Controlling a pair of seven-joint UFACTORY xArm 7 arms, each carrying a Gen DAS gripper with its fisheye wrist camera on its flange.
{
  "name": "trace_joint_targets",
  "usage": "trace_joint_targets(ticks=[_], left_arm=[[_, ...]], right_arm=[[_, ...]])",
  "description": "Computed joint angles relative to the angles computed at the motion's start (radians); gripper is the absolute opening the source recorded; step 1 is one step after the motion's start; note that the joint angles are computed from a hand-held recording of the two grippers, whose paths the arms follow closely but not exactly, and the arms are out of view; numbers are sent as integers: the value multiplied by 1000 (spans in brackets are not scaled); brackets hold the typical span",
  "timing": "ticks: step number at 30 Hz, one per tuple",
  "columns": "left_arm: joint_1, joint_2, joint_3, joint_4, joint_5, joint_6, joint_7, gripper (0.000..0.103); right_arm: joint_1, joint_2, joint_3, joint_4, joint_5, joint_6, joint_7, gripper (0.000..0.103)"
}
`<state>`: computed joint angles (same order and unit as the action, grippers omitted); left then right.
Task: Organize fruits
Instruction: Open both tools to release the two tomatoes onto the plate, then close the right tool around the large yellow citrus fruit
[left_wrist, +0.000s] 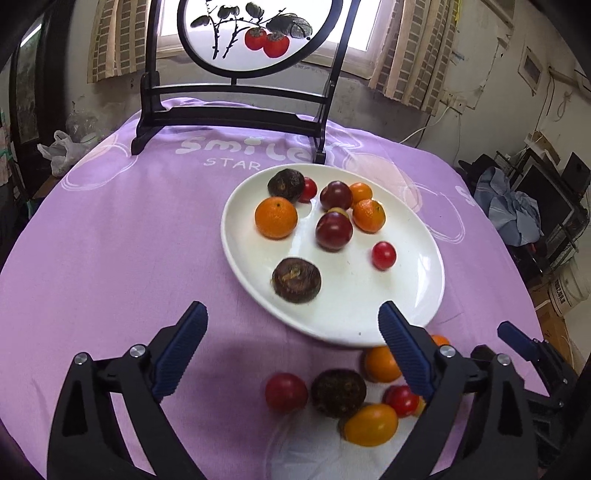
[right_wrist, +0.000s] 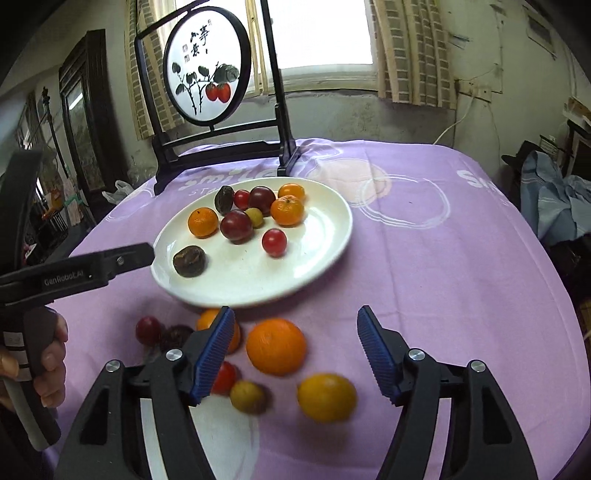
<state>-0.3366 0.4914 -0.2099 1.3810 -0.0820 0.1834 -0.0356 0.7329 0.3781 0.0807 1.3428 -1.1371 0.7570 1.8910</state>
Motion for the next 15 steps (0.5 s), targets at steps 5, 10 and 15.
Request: trace_joint_targets(ticks=[5,10,15], left_arm=[[16,-74,-12,-144,2,-28,28,92],[-40,-133,48,-275,69,-93,2,92],[-41,-156,45,-342,106,-140,15,92]], right_arm=[[21,-52,34,-85,-2,23,43,70],[37,-26,61,-83,59,67,-2,71],[51,-6,56,-72,113,111,-14,71]])
